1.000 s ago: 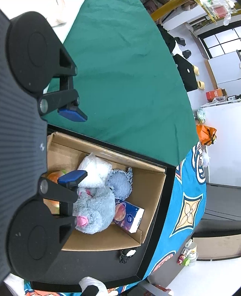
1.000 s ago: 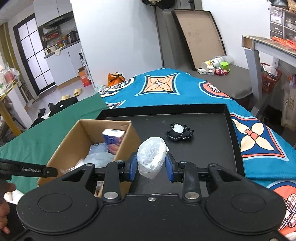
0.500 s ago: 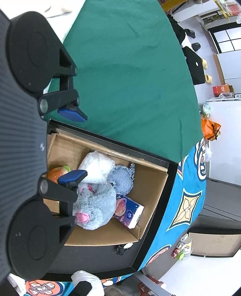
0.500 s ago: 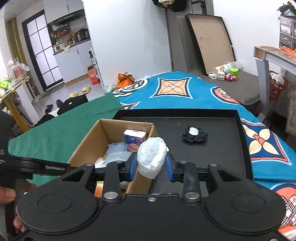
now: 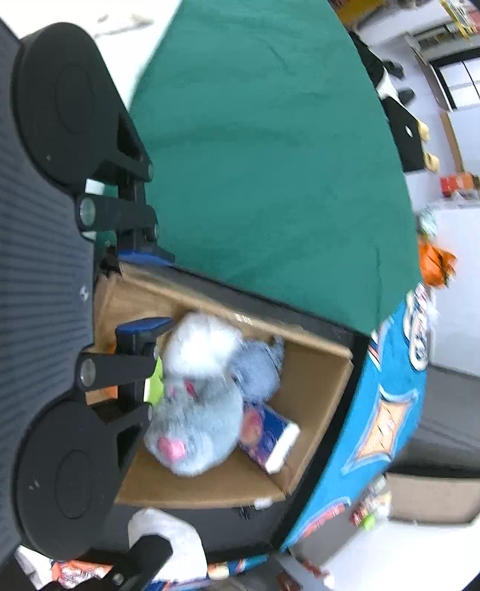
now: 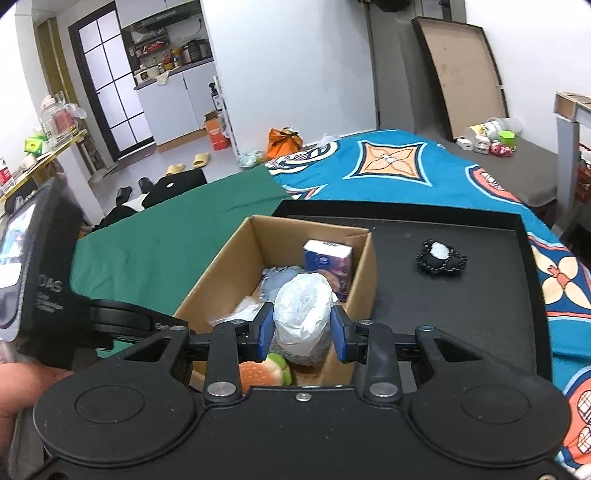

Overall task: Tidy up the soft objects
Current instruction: 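Open the right gripper to drop the white bag into the box, then move the right gripper to the black-and-white plush and close on it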

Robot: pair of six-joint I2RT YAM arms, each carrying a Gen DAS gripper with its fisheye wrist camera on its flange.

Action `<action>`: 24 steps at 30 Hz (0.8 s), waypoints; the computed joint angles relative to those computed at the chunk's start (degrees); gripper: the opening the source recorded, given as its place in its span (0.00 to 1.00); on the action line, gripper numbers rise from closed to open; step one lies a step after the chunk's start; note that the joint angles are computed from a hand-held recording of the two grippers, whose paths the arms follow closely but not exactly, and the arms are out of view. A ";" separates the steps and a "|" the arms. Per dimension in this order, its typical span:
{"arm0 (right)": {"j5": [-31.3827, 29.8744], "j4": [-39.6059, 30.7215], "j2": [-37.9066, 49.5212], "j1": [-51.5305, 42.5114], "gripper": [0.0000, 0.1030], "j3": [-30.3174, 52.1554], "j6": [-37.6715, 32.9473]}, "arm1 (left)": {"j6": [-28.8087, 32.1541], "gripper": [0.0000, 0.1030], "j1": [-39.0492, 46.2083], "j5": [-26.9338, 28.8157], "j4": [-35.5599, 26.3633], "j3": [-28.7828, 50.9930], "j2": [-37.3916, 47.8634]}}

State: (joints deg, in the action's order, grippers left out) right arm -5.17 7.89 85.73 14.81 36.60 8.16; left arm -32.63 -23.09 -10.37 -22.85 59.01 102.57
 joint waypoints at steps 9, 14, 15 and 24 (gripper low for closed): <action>-1.24 -0.84 0.00 -0.07 0.47 -0.24 -0.09 | -0.33 0.13 0.47 1.06 -0.90 0.79 1.11; -1.99 -0.75 -0.38 -2.98 0.47 -0.29 -1.56 | -0.50 0.13 0.31 0.78 -0.21 0.08 0.31; -2.18 -0.83 -0.29 -3.79 0.47 -0.24 -2.09 | -0.53 0.14 0.13 0.48 -0.18 -0.09 0.09; -4.28 -0.41 1.43 -9.60 0.47 -0.06 -7.47 | -0.65 0.16 -0.95 -1.83 -0.78 0.10 -0.71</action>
State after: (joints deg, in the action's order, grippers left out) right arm -9.45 7.48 87.16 5.22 36.53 0.68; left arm -33.28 -24.04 -12.19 -23.63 59.12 101.86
